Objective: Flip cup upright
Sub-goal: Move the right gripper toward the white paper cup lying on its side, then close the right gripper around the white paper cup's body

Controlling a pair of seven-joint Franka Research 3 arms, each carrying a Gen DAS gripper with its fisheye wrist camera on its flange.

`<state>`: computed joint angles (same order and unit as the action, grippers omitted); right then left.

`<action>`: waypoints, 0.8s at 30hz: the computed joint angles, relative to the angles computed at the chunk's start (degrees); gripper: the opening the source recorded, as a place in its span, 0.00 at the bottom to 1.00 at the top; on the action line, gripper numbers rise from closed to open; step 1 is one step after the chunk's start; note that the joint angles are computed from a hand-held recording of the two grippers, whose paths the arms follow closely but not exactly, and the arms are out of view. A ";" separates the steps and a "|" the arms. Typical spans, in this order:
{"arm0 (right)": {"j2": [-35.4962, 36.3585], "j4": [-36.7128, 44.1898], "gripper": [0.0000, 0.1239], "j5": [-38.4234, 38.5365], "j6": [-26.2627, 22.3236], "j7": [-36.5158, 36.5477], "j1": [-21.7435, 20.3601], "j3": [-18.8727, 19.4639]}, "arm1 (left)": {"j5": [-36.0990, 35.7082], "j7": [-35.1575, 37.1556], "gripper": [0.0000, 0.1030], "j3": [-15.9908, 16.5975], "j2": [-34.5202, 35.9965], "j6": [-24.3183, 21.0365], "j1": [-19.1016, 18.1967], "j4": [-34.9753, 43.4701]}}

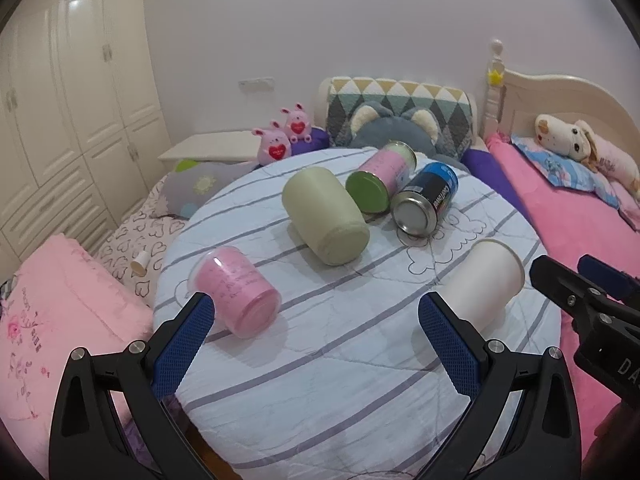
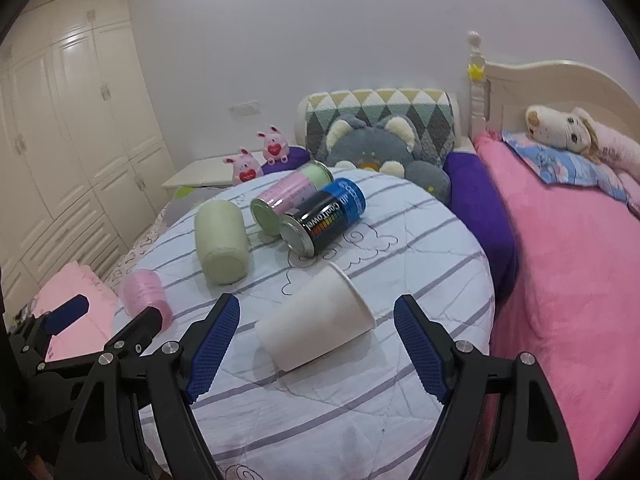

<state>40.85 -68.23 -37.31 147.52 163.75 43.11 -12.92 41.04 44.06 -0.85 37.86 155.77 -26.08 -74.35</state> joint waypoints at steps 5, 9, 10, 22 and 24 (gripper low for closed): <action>1.57 1.30 0.65 4.64 0.64 -0.85 -2.12 1.79 | -3.82 7.94 1.00 -2.90 3.66 -2.08 1.28 5.14; 2.68 1.56 0.65 8.99 2.44 -0.10 -3.21 2.22 | -7.63 15.55 1.00 -4.31 6.94 -4.69 1.48 10.08; 3.04 1.71 0.65 10.23 2.80 0.25 -3.47 2.32 | -8.12 17.01 1.00 -4.13 7.98 -5.65 1.15 11.74; 12.94 13.95 0.65 27.15 1.46 -5.18 -8.79 6.81 | -14.91 25.38 1.00 -3.70 14.88 -10.21 1.08 21.92; 14.89 17.02 0.65 28.79 0.73 -6.24 -9.22 6.81 | -15.66 25.96 1.00 -3.43 16.15 -11.21 1.06 23.98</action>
<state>55.74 -51.21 -8.52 148.25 157.52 33.89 -6.11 25.38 70.03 -4.28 54.00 144.55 -25.01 -50.37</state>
